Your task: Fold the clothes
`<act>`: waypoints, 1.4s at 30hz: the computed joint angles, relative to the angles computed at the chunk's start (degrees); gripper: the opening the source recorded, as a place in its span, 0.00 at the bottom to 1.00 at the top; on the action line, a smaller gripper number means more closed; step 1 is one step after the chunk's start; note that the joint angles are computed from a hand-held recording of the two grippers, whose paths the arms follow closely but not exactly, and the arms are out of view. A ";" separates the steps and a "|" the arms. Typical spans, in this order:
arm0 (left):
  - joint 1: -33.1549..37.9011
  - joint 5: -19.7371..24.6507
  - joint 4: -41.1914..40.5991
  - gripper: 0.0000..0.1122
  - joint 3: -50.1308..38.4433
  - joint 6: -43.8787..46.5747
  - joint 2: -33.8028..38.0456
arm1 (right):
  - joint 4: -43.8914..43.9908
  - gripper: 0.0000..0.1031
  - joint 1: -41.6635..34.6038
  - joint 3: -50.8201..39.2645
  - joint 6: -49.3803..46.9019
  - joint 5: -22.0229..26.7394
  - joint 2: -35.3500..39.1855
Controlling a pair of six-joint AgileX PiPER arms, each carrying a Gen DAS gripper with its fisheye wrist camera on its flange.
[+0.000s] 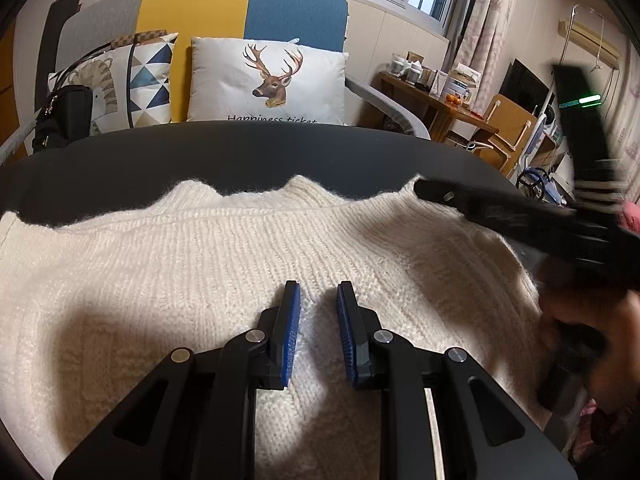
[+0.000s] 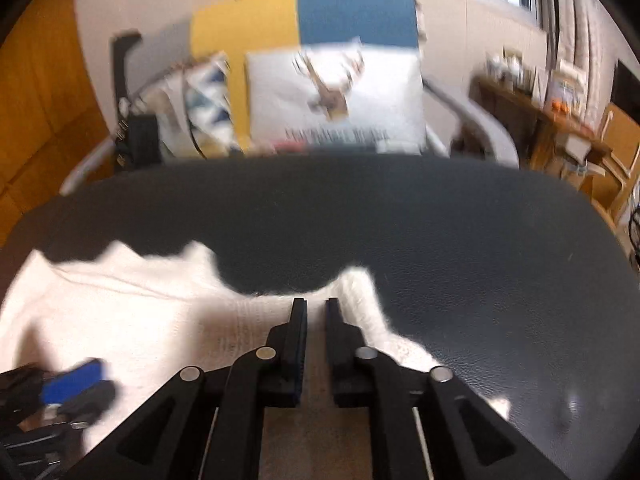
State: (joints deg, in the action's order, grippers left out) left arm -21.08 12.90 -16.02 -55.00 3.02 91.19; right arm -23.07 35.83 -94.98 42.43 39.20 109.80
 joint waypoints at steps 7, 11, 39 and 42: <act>-0.57 -0.13 3.10 0.19 0.03 -3.17 -0.02 | 6.17 0.11 2.89 -0.50 -8.00 2.11 0.55; 0.09 0.06 -1.69 0.19 0.04 1.47 0.03 | 4.82 0.06 -0.19 2.74 -0.34 0.77 0.92; 46.65 26.79 -33.71 0.19 17.84 45.59 -30.69 | 25.79 0.12 8.02 -24.08 -22.11 4.62 11.43; 54.76 32.53 -36.07 0.19 17.68 52.10 -32.11 | 26.87 0.10 10.29 -41.27 -25.80 13.03 21.96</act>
State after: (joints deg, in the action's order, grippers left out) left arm 33.68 45.43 -52.09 -37.33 55.12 59.08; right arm 3.80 46.12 -136.25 16.63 52.23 131.76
